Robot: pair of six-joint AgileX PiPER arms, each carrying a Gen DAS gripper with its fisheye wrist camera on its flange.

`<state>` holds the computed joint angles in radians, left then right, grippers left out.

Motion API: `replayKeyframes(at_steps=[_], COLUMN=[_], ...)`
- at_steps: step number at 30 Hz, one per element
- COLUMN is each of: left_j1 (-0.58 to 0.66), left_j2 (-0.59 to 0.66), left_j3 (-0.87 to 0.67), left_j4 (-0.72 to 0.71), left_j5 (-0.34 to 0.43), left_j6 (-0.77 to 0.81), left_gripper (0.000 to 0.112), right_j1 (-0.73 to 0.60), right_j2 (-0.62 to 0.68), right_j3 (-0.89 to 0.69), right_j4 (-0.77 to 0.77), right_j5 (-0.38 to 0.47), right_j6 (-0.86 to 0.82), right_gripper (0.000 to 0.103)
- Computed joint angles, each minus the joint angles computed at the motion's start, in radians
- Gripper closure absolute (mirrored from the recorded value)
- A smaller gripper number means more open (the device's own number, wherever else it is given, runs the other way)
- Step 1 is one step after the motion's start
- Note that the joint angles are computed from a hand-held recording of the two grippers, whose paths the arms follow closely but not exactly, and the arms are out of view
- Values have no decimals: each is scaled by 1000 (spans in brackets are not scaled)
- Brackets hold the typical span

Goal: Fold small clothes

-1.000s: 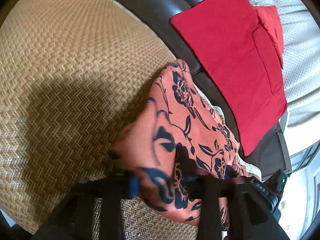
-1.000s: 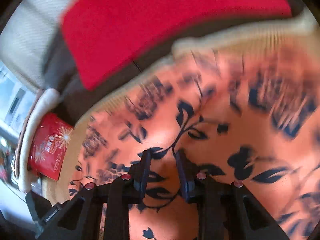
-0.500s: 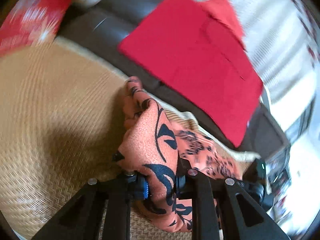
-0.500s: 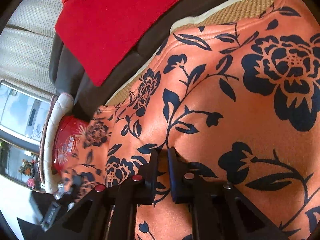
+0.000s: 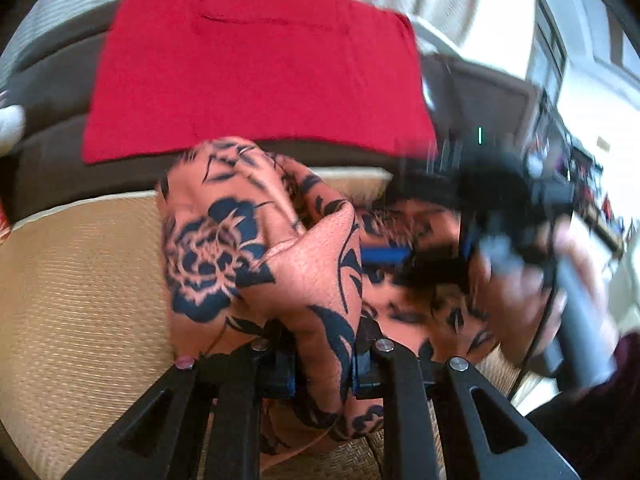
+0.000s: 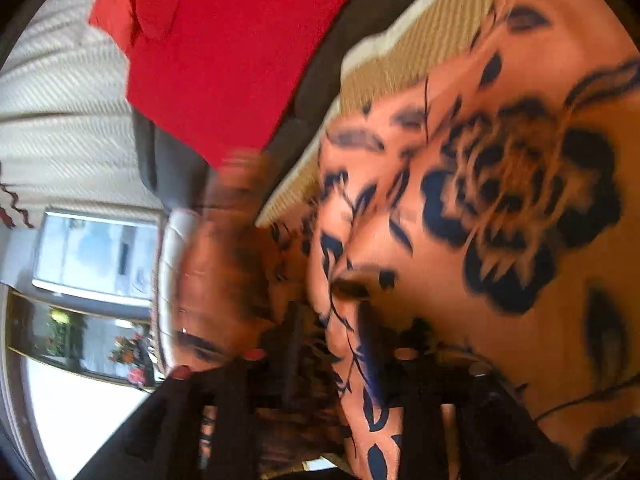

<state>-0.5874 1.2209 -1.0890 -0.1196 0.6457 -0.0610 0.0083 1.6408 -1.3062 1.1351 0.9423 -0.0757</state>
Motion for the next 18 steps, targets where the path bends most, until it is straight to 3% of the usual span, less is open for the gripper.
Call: replayKeyframes(at_steps=[2,5,9,13,14,15,16,18], left_j1=[-32,-48,-73,-131,-140,-150,-169,-198], left_j2=[14,-15,3,41,43,47,65,109], left_j3=[-3,21,9,-40,-49,-63,-86,-150], left_j4=[51,87,126,224,243,257,275,282], left_j5=[-1,3,-2,16,27,42,50,65], left_j6=[-25,-40,-68,-143,-152,-159,-177,-185], left_gripper=[94,94,94,94,94,94,94,94], right_j1=[-32,-35,-2,66,77,80,83,108], right_j2=[-5,41,170,237,250,257,275,273], right_j3=[31,-6,-182,-364,-399,-421,-484,-550], right_j4=[109,175,115,-77,-115,-143,-206,-326], right_j5=[0,3,71,51,53,64,98,118], right_j6=[-85,-143,-112,-7,6,-2,11,45], right_gripper=[30,29,29,30,40,84,89,90])
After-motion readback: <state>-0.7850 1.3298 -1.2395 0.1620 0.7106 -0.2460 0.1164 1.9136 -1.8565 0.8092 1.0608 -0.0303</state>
